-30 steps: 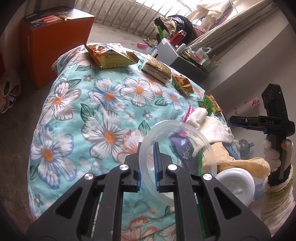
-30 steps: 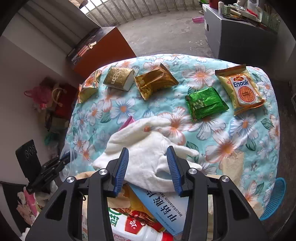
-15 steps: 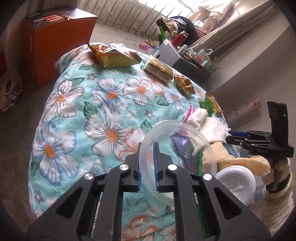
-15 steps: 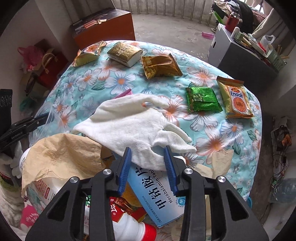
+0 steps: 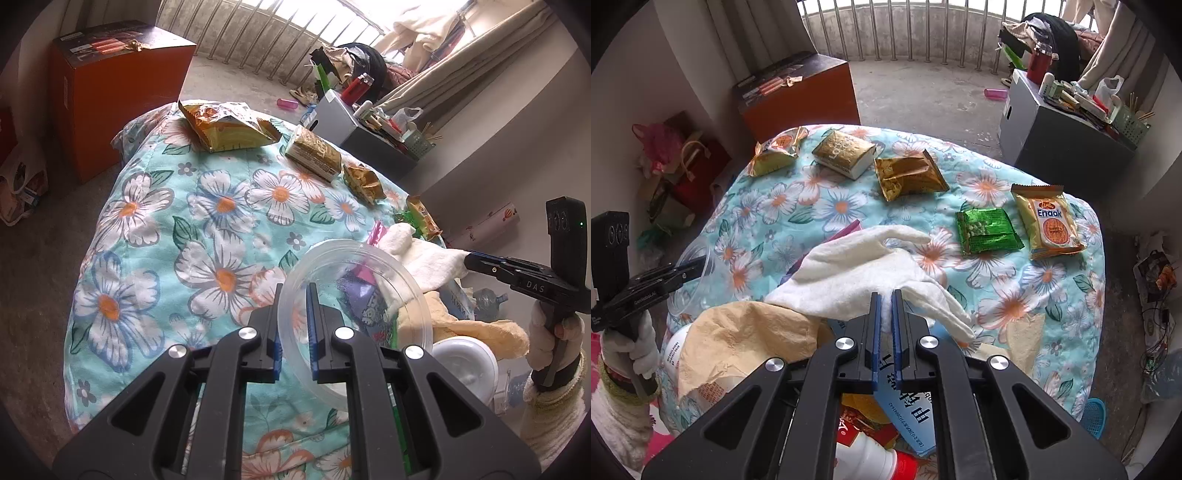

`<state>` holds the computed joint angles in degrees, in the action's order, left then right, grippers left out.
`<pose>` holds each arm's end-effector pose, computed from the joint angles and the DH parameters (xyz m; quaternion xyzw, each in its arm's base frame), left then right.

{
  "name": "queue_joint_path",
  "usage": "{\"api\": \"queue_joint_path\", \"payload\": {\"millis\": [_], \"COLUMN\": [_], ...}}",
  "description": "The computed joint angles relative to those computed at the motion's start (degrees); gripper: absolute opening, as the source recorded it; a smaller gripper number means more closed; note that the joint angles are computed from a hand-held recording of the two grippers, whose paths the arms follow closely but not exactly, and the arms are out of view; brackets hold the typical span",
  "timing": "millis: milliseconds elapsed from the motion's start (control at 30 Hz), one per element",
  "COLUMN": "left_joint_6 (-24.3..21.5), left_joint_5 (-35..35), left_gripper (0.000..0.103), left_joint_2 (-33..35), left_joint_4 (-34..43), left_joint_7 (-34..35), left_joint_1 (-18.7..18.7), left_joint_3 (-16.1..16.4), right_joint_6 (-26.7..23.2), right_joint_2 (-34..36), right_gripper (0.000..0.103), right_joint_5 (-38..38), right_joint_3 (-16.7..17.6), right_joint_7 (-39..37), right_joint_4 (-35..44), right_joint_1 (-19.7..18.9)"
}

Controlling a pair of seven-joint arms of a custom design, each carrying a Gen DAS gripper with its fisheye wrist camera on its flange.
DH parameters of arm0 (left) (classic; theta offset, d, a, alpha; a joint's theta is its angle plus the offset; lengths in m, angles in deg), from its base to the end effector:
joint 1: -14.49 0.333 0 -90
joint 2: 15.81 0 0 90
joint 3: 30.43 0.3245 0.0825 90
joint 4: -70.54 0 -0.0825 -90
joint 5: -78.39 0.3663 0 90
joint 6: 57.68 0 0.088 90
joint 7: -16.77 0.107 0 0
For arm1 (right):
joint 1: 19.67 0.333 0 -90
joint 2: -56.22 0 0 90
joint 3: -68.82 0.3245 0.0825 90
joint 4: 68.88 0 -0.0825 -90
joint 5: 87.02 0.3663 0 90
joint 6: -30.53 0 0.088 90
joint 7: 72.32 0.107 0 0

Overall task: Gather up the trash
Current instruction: 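Grasp the clear plastic bowl with the left tool while the right tool grasps the white glove, then carry the bowl and glove over the blue wastebasket with both tools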

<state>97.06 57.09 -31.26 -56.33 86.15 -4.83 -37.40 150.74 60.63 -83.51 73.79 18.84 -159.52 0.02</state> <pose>0.4521 -0.2165 0.5905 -0.7053 0.5964 -0.3825 0.0228 0.5490 0.2529 0.6410 -0.8102 0.5433 -0.0883 0.2018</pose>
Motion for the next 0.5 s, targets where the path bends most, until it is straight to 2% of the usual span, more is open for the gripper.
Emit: {"api": "queue_joint_path", "payload": {"millis": [300, 500], "left_joint_6": [1.8, 1.1], "left_joint_5": [6.5, 12.1], "left_gripper": [0.009, 0.009], "left_joint_2": [-2.4, -4.4], "left_joint_4": [-0.4, 0.3], "left_joint_7": [-4.7, -8.8], "left_joint_1": [1.8, 2.6], "left_joint_3": [-1.4, -2.0], "right_joint_6": [5.8, 8.8], "right_joint_2": [-2.7, -5.8], "right_gripper": [0.006, 0.006], "right_joint_5": [-0.4, -1.0], "right_joint_3": [0.2, 0.1], "right_joint_7": [1.9, 3.7], "right_joint_4": [0.4, -1.0], "right_joint_1": [0.0, -0.9]}}
